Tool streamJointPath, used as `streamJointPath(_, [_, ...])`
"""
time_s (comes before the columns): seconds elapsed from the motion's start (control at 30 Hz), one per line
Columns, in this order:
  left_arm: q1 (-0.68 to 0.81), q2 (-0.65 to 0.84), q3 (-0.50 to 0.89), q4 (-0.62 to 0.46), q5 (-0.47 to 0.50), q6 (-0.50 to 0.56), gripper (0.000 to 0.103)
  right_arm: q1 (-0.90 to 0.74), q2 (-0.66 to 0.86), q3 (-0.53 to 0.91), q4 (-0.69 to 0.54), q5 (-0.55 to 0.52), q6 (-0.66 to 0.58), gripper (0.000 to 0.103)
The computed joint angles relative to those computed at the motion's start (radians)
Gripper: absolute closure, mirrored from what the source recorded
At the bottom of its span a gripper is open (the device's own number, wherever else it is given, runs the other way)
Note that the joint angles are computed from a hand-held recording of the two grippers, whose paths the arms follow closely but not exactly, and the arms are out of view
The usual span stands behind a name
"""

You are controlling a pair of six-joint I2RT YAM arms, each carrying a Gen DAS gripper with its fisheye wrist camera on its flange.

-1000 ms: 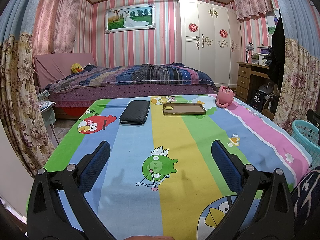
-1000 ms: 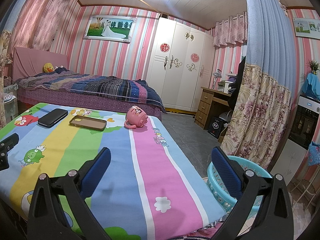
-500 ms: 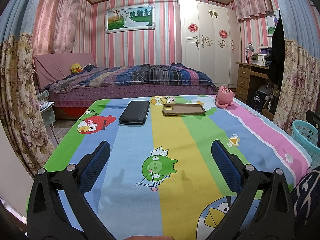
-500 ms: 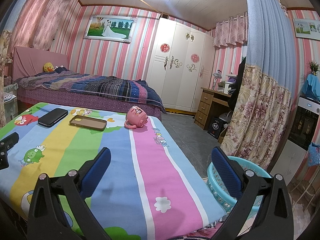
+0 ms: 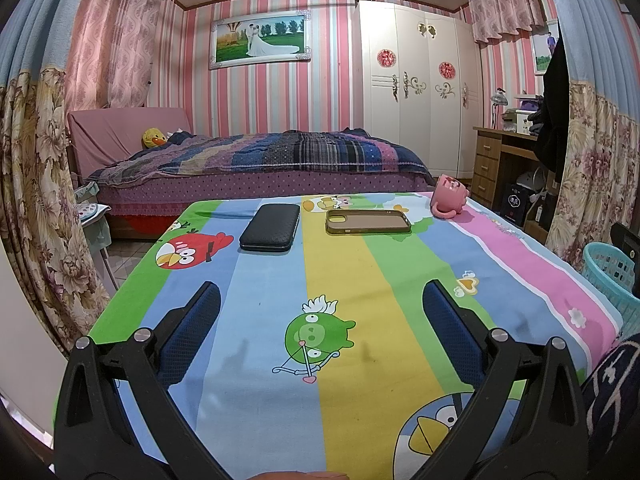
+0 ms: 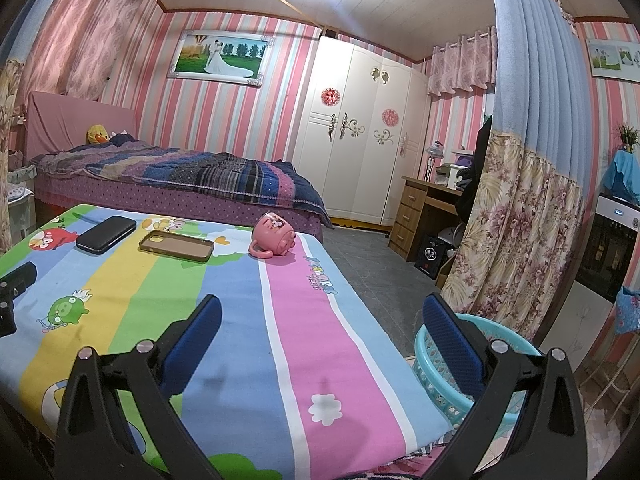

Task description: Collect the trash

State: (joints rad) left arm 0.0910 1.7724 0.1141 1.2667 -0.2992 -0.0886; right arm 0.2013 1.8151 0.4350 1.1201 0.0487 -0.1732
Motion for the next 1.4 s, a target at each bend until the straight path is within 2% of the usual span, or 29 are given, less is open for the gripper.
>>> streamJointPath(1.4, [-0.006,-0.006,0.000,-0.004,-0.006,0.000,0.005,0.002,0.005,-0.001,0.009,0.002,-0.005,0.005])
